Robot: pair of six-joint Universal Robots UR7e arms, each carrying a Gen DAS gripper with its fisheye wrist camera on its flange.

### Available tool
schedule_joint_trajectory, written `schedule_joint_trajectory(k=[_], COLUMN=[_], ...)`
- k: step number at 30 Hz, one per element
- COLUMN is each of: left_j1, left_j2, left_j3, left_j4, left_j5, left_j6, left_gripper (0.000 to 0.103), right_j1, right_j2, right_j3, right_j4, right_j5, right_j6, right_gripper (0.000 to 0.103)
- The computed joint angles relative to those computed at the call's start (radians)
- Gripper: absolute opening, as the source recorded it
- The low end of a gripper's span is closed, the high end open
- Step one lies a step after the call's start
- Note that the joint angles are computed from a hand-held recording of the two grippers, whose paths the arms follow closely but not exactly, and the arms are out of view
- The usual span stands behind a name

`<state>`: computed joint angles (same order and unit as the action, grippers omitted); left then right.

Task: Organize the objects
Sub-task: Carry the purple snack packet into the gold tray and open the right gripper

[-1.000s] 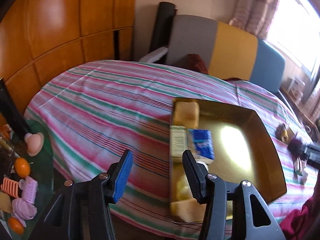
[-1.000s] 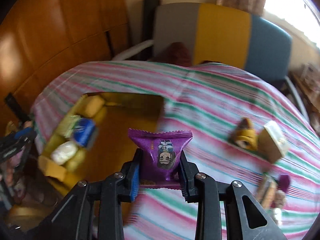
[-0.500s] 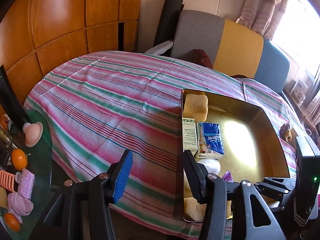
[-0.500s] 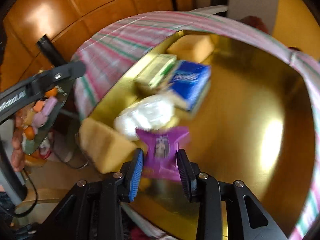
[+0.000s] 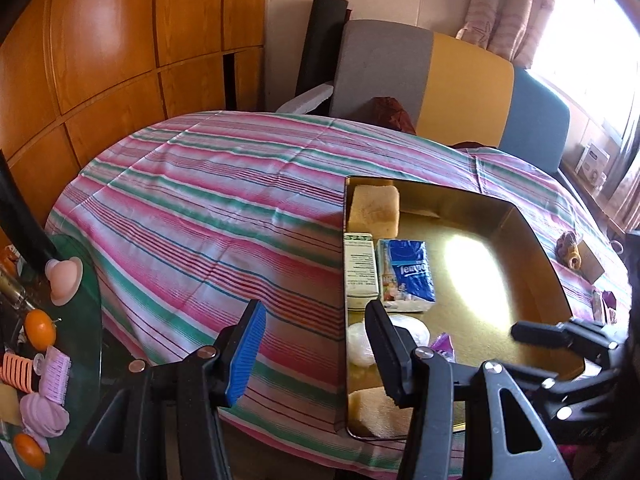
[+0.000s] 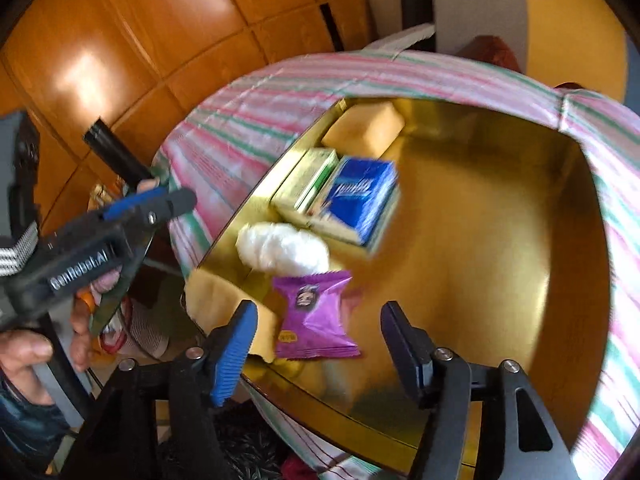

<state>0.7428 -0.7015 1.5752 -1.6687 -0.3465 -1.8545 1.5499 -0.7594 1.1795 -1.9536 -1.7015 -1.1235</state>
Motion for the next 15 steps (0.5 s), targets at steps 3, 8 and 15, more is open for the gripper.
schedule_joint_trajectory(k=[3, 8, 15], left_j1=[-0.005, -0.01, -0.006], left_j2=[0.011, 0.032, 0.062], left_j3=[-0.012, -0.036, -0.063], left_j4=[0.007, -0.002, -0.075], left_j5=[0.007, 0.016, 0.006], left_j6=[0.012, 0.062, 0.164], left_gripper=[0.052, 0.052, 0.052], right_j1=[-0.002, -0.006, -0.026], right_j2=[-0.016, -0.027, 0.003], right_j3=[0.009, -0.003, -0.142], right_j4=[-0.055, -0.125, -0.138], right_j5=[0.007, 0.01, 0.012], right_j6=[-0.006, -0.024, -0.019], right_gripper=[0.072, 0.079, 0.08])
